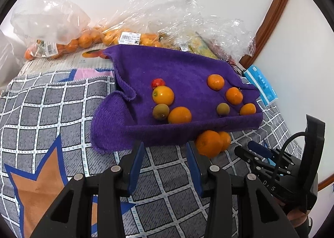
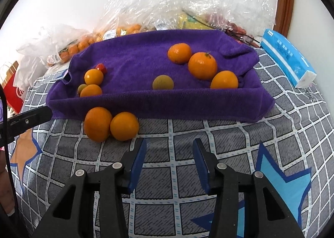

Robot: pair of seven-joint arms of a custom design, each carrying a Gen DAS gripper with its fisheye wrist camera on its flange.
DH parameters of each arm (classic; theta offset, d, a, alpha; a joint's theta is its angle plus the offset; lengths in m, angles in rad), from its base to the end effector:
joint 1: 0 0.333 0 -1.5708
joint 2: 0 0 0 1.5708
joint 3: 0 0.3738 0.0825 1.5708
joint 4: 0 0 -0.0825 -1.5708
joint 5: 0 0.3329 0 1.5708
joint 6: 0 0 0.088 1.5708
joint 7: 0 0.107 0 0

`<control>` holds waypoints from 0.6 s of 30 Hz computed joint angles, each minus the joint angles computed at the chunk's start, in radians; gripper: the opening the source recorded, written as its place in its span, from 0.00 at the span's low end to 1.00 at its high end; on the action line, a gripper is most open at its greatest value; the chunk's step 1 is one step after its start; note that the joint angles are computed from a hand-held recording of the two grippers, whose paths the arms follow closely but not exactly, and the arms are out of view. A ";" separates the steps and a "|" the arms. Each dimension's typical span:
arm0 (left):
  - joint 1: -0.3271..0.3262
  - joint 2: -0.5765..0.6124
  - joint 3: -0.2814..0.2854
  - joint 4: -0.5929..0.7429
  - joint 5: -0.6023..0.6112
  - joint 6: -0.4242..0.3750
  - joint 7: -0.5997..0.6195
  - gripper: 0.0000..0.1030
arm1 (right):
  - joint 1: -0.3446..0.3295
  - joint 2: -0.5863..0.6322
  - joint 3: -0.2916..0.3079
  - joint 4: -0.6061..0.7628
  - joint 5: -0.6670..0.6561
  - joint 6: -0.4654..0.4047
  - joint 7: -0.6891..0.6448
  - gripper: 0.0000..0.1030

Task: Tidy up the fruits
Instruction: 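Move the right gripper to an orange beside the towel and grasp it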

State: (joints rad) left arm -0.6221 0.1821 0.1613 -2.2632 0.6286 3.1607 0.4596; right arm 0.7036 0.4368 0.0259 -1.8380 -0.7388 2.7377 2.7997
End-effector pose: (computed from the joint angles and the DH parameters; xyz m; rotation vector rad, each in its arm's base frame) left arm 0.4657 -0.2957 0.4488 -1.9452 1.9370 -0.9667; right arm 0.4763 0.4575 0.4204 -1.9369 1.7265 -0.4466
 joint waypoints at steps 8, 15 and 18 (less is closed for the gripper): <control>0.003 0.003 0.000 -0.020 -0.076 0.025 0.054 0.38 | 0.019 0.014 -0.011 0.014 -0.017 -0.024 0.018 0.32; -0.030 0.009 0.023 -0.032 -0.176 0.032 0.139 0.38 | 0.012 0.015 -0.006 0.012 -0.023 -0.021 0.023 0.28; -0.028 0.009 0.019 -0.040 -0.226 0.040 0.176 0.38 | 0.007 0.013 -0.001 0.007 -0.018 -0.003 0.019 0.28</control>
State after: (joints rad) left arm -0.6502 0.1910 0.1803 -2.3033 0.4023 3.2009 0.6358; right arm 0.7103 0.4498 0.0245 -1.8315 -0.7568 2.7348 2.8189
